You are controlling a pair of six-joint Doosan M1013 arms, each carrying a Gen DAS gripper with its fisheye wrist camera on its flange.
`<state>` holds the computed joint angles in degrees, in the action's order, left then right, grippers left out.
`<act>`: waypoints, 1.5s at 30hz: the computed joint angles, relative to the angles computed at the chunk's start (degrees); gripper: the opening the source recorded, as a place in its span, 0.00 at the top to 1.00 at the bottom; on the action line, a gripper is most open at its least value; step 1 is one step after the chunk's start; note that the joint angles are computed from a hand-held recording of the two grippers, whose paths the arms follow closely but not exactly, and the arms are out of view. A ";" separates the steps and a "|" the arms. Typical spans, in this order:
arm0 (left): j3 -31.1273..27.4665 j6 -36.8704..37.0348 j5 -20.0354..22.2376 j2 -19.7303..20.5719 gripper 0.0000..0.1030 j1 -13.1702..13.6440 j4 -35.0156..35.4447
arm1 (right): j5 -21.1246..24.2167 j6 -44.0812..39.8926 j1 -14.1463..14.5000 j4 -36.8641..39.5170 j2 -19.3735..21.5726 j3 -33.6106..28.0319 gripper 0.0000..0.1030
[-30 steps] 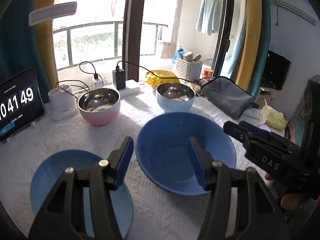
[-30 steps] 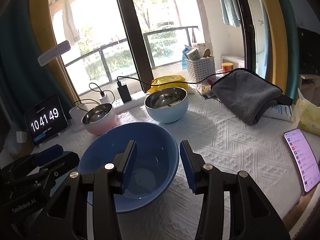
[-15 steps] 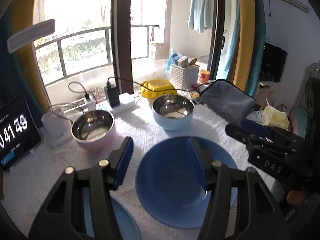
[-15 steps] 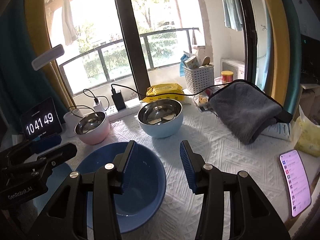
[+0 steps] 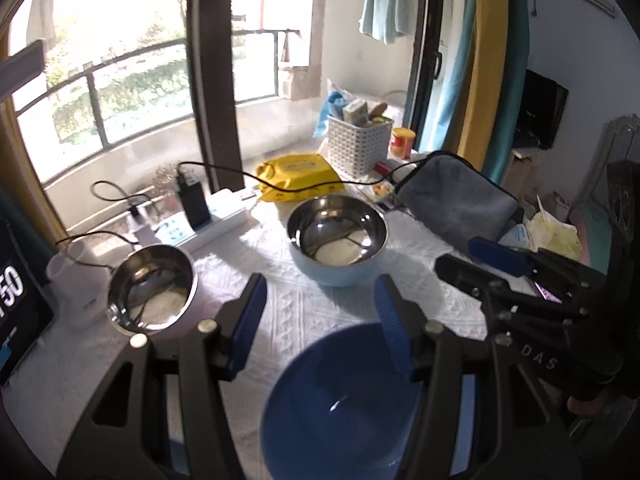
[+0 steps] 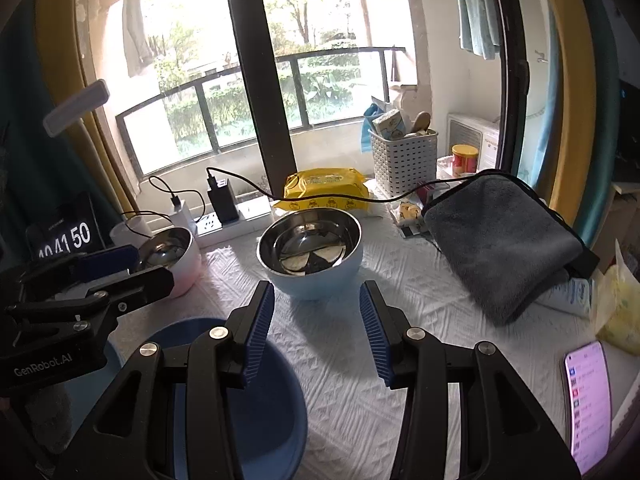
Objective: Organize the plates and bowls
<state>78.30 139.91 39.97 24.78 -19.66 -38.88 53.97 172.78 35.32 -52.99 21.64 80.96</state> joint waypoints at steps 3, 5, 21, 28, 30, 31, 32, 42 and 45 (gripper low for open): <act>-2.55 -2.08 0.96 1.84 0.44 -0.78 3.19 | -1.82 -0.84 -1.10 1.27 0.06 -0.03 0.54; -4.00 -3.50 1.14 3.06 0.44 -1.48 6.03 | -2.42 -1.89 -1.83 1.78 0.35 -0.22 0.54; -15.16 -17.51 8.44 11.64 0.44 -3.45 18.85 | -7.64 -2.62 -6.75 6.00 1.53 1.46 0.45; -20.45 -22.89 14.73 14.88 0.44 -4.58 23.52 | -13.75 -3.75 -9.43 12.30 1.69 2.23 0.45; -22.36 -25.41 16.91 16.06 0.44 -4.93 25.34 | -14.73 -4.38 -9.89 13.30 1.97 2.17 0.45; -22.81 -25.94 17.37 16.38 0.44 -4.99 25.71 | -15.53 -4.92 -10.10 14.09 2.04 2.22 0.45; -23.57 -26.41 18.26 16.87 0.44 -5.00 25.78 | -16.15 -5.14 -10.35 14.80 2.10 2.29 0.45; -23.38 -27.08 18.00 16.89 0.56 -5.36 26.19 | -20.96 -4.45 -11.83 18.61 1.96 3.90 0.56; -22.28 -27.03 16.96 16.20 0.59 -5.54 26.52 | -21.52 -5.35 -12.04 21.04 2.05 3.66 0.61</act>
